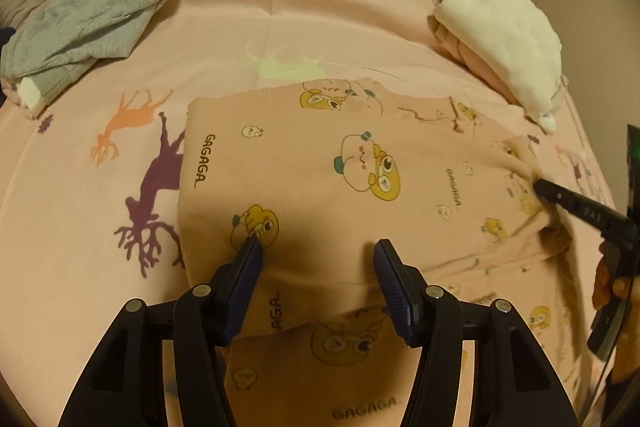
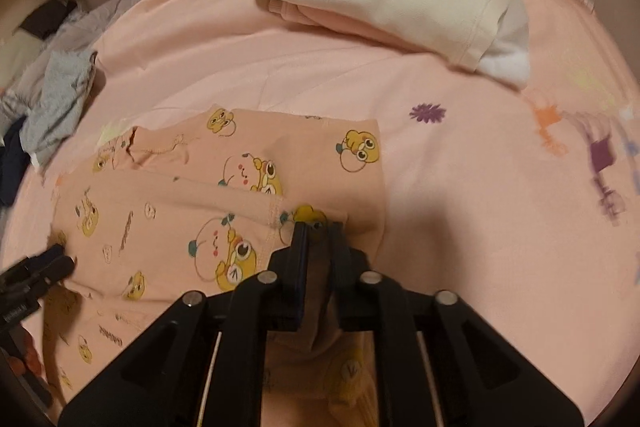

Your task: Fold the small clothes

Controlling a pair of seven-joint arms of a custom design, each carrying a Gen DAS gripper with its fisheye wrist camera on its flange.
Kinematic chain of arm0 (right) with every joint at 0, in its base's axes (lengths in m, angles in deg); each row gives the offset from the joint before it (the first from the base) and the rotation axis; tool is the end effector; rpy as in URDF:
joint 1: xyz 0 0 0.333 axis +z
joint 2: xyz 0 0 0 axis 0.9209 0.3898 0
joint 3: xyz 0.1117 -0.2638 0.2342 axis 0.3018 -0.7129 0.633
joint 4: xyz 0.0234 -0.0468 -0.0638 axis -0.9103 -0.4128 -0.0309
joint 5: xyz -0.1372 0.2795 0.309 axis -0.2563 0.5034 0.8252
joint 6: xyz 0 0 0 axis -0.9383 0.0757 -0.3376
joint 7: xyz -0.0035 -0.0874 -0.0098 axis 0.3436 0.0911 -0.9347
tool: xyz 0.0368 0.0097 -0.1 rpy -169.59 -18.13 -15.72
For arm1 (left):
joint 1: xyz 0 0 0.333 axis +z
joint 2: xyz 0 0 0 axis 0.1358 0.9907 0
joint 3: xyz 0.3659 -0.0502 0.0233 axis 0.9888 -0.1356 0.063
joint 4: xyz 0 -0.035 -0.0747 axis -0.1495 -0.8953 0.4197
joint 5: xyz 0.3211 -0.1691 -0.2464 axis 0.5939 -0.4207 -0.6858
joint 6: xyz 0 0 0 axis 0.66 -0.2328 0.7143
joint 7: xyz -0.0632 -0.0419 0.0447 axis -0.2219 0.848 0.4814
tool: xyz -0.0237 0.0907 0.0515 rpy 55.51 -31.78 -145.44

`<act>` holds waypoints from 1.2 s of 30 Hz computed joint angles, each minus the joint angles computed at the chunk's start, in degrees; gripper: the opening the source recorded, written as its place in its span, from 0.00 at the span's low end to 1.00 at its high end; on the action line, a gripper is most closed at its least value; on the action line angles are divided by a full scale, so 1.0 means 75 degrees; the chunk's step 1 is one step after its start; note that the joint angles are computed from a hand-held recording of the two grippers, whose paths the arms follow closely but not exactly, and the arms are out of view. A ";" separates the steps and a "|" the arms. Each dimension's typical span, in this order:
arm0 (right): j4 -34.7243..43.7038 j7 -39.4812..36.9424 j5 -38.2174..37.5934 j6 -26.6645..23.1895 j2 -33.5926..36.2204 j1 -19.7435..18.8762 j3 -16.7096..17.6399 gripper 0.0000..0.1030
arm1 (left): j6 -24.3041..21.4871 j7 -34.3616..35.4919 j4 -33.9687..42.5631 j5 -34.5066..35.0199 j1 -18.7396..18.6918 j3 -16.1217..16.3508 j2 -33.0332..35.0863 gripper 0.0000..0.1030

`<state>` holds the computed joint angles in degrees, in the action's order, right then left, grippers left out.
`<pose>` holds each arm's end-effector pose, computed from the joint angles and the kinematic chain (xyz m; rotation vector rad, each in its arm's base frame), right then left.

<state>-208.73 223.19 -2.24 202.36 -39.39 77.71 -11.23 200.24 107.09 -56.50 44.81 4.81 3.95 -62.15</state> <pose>0.6379 0.0584 0.3808 -1.5535 2.1656 -0.6505 0.6789 -0.2495 0.3644 -1.6579 2.3446 -0.9236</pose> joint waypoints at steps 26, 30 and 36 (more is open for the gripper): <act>-0.2192 0.4751 -0.5472 -0.1222 -0.3313 -0.0343 0.2044 0.68 | -0.0099 0.2752 -0.2815 -0.3986 -0.0021 0.0096 -0.2556 0.65; -0.2661 0.3811 -0.3914 -0.0479 -0.3345 -0.0397 0.1682 0.69 | -0.0003 0.2663 -0.3015 -0.4216 -0.0357 0.0484 -0.2650 0.77; -0.3821 0.2564 -0.1547 0.1083 -0.3381 -0.0494 0.0837 0.68 | -0.0330 0.3248 -0.3104 -0.5001 -0.0513 0.0877 -0.2637 0.77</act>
<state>-237.39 242.42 -13.85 210.48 -64.75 74.00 -4.95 197.76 131.45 -79.78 7.30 0.96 10.53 -81.92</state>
